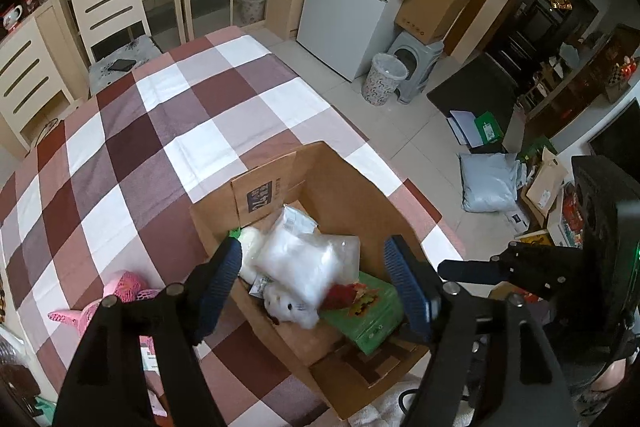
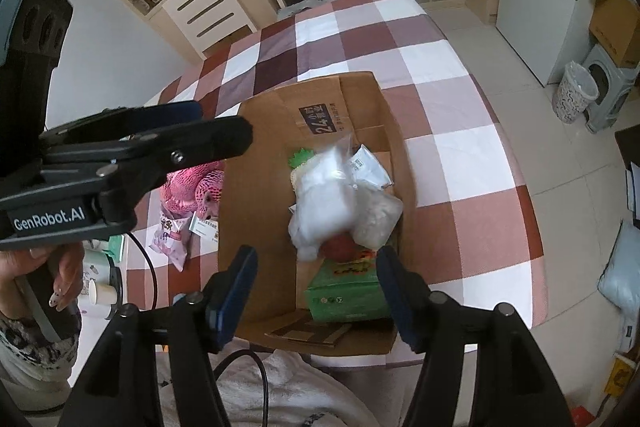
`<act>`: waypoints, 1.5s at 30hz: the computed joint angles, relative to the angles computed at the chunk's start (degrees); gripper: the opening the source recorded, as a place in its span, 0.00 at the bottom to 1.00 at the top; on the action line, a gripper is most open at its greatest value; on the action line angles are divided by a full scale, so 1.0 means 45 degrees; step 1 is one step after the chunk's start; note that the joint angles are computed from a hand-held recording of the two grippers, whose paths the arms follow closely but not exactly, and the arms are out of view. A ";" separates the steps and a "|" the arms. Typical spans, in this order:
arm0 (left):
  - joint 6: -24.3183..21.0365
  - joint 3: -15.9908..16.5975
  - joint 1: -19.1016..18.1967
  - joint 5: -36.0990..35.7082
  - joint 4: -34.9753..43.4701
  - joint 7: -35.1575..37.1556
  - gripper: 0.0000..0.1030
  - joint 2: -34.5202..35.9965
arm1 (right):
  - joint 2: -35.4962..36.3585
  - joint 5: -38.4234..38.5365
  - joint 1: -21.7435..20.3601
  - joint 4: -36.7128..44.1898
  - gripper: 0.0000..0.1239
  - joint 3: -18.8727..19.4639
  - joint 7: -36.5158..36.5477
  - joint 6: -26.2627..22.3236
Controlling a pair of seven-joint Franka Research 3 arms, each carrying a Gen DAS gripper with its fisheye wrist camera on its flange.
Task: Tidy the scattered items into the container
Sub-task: 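Open the left tool to drop the swab box while the right tool drops the zip bag, then grasp the pony snack packet with the left tool while the right tool grasps the white medicine box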
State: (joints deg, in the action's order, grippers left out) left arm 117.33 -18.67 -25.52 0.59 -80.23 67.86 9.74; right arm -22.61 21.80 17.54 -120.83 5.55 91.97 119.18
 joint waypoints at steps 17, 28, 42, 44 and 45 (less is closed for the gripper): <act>0.0517 0.0201 0.0480 -0.0555 -0.1942 -0.0312 0.73 -0.1475 | 0.0412 0.0093 0.0310 0.0514 0.51 0.0166 -0.0088 -0.0190; 0.1064 0.0904 0.1401 -0.0385 -0.7029 -0.2077 0.76 -0.5599 | 0.1235 0.0228 0.0891 0.1497 0.51 0.0446 -0.0595 -0.0487; 0.0123 0.2636 0.2373 -0.1283 -1.3857 -0.4911 0.76 -1.1118 | 0.3854 -0.0038 0.2539 0.4107 0.52 0.1467 -0.2323 -0.1295; 0.0371 0.2732 0.2251 -0.1622 -1.4324 -0.4876 0.76 -1.1203 | 0.4358 -0.0396 0.2864 0.4546 0.52 0.1652 -0.2399 -0.1471; 0.0582 0.2784 0.2181 -0.1788 -1.4537 -0.4798 0.76 -1.1181 | 0.4638 -0.0531 0.3030 0.4764 0.52 0.1727 -0.2499 -0.1573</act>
State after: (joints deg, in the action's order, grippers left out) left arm 119.95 -6.14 -15.70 -7.45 -145.65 46.27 -40.57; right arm -1.74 19.41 31.17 -99.39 13.32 80.73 112.10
